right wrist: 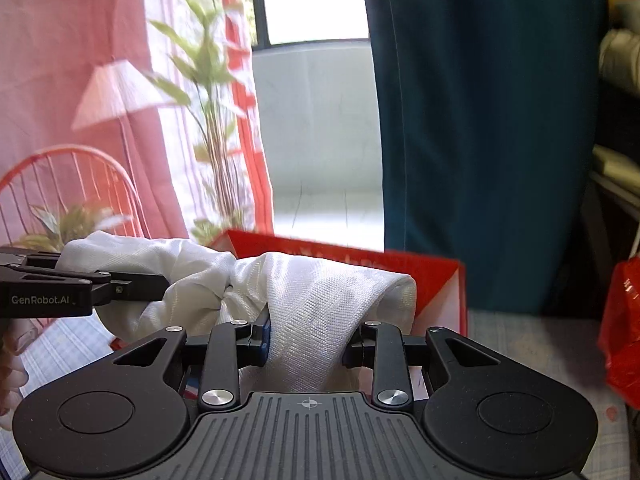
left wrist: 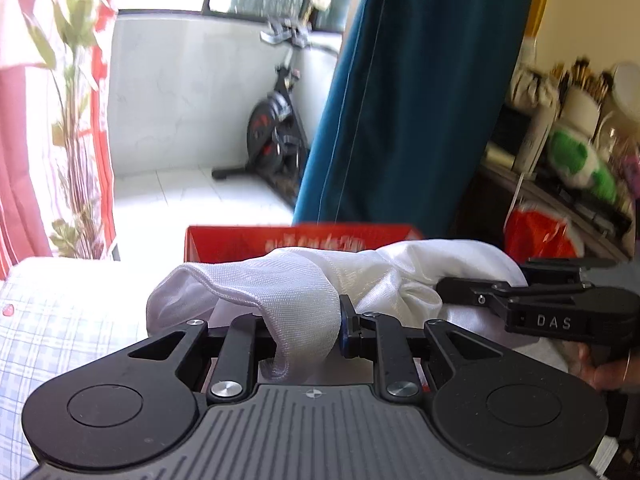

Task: Organize soft objects
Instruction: 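Lift the white cloth with both tools and carry it over the box, then lower the white cloth onto the floral pouch and open both tools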

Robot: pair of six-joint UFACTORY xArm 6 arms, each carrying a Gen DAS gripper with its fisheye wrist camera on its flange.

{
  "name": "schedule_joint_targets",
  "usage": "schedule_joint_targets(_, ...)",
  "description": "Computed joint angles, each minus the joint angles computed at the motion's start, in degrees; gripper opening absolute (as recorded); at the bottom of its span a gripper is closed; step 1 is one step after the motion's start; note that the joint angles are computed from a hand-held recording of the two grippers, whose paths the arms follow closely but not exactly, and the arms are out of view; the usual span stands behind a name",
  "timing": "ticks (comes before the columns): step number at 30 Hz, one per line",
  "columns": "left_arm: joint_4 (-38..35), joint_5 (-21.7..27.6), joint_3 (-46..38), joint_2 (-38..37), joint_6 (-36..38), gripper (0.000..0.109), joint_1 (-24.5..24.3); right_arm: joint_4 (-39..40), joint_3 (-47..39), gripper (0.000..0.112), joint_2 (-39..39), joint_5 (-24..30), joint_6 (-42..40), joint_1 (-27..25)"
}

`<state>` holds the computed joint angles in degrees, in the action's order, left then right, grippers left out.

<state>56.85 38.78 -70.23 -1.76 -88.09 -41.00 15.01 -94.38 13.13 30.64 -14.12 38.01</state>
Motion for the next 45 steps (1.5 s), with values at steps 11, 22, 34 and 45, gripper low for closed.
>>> schedule_joint_targets(11,-23.2,0.78,-6.71,9.83,24.75,0.022,4.04,-6.1,-20.37,0.028,16.08,20.4,9.32,-1.27)
schedule_joint_targets(22,-28.47,1.51,-5.8,10.54,29.14,0.023,5.38,-4.73,-32.06,0.029,24.22,30.59,10.36,-2.08)
schedule_joint_targets(34,-23.35,5.13,-7.75,9.5,25.49,0.058,3.3,-6.62,-23.36,0.034,18.49,27.26,13.58,-1.6)
schedule_joint_targets(45,-18.91,10.12,-9.29,7.7,22.59,0.076,-0.43,-12.44,-14.66,0.067,9.71,23.41,14.26,-0.1)
